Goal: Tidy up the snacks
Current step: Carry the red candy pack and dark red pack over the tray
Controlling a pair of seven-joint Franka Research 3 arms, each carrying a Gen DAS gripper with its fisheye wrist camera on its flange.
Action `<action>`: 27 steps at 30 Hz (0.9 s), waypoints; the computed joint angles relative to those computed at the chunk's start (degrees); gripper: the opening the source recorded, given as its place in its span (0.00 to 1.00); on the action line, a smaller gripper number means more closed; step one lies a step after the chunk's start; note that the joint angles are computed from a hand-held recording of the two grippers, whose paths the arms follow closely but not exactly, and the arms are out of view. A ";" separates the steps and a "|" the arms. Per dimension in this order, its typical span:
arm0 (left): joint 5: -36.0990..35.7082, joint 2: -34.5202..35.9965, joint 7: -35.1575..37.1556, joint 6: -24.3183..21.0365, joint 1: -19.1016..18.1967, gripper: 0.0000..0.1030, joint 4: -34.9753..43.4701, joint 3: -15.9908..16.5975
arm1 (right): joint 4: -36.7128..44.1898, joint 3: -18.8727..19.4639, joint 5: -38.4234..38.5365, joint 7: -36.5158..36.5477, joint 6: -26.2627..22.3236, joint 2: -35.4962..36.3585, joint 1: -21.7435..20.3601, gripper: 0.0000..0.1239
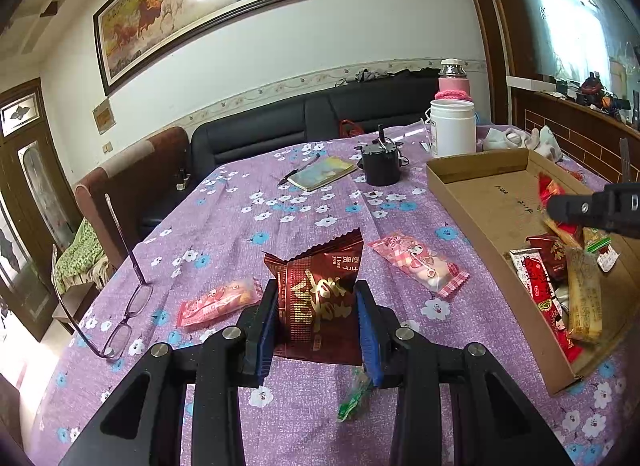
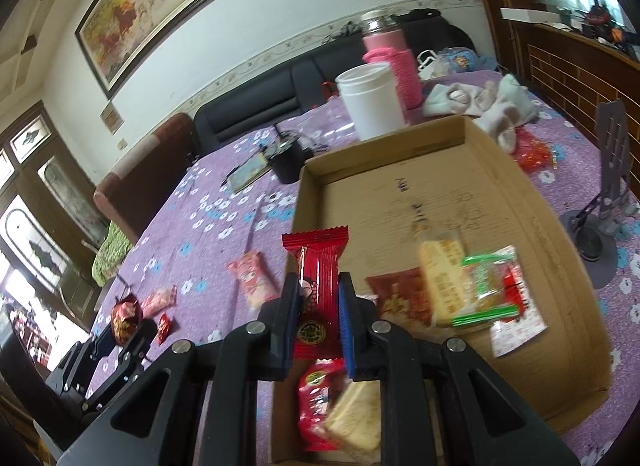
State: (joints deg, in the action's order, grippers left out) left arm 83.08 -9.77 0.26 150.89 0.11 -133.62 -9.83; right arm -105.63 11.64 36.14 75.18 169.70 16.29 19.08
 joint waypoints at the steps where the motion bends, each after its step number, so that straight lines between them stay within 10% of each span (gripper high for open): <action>1: -0.03 0.08 0.04 -0.10 -0.03 0.37 0.06 -0.03 | -0.07 -0.04 0.26 0.06 0.05 -0.06 -0.17 0.14; 15: -8.97 0.41 8.26 8.20 0.62 0.37 1.05 0.80 | 0.36 -1.33 1.72 3.66 0.19 0.06 -3.10 0.14; 27: -45.77 11.84 39.89 15.45 -4.80 0.36 12.31 -0.02 | 0.50 -3.10 0.77 6.73 0.39 0.31 -3.66 0.14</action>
